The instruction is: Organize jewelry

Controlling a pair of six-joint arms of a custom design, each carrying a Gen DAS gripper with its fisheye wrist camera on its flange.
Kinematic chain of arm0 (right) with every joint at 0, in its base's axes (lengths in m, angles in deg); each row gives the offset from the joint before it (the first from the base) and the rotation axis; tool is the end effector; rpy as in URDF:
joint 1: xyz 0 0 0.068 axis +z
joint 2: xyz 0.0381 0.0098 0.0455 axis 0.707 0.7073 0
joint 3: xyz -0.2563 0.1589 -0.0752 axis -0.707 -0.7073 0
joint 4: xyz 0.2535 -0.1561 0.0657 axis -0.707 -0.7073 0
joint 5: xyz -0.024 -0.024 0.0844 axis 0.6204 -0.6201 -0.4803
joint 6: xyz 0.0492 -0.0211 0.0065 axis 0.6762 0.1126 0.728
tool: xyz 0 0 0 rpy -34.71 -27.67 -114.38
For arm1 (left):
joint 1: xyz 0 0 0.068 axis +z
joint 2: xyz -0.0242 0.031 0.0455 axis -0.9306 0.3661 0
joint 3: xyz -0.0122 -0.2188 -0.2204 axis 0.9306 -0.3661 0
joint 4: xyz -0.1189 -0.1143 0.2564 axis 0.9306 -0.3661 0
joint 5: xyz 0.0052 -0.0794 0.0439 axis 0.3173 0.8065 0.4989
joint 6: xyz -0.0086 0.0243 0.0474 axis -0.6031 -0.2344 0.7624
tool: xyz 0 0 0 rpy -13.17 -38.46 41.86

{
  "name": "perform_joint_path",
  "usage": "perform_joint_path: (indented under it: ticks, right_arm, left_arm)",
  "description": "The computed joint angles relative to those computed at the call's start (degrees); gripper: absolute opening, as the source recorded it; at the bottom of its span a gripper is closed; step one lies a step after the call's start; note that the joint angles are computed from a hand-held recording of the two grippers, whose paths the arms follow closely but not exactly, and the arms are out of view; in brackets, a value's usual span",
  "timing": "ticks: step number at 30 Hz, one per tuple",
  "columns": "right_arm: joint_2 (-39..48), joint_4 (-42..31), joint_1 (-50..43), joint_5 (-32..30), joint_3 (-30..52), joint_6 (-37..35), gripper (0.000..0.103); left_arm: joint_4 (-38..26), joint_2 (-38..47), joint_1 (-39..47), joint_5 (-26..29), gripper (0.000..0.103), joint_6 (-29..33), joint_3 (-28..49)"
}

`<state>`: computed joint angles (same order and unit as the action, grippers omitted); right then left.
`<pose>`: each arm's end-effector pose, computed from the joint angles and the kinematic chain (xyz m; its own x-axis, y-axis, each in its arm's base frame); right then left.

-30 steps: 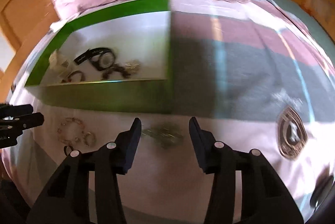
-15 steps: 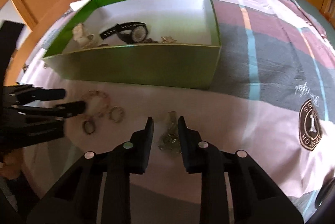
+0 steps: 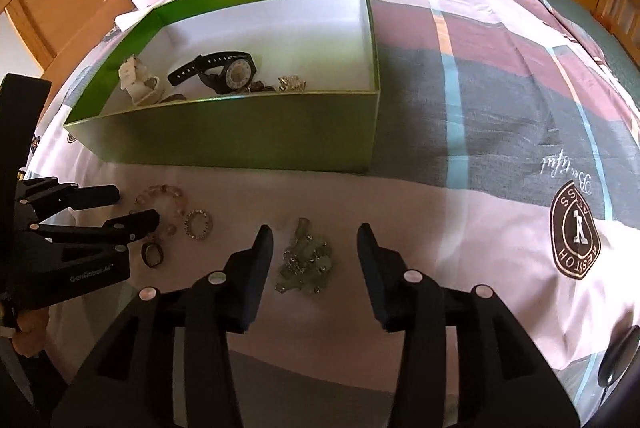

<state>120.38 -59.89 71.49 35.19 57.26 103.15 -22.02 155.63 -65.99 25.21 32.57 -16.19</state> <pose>0.3093 0.1532 0.0797 -0.8780 -0.1291 -0.4609 -0.2018 0.9730 0.1118 0.3333 0.0167 0.0624 -0.9573 0.1144 -0.2653 0.0918 0.9911 0.0960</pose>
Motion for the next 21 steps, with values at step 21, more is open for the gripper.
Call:
perform_joint_path:
  ticks: [21]
  right_arm:
    - [2.5,0.0,2.9,2.1,0.6,-1.9,0.031]
  left_arm:
    - [0.8,0.0,-2.8,0.7,0.026,-0.6,-0.7]
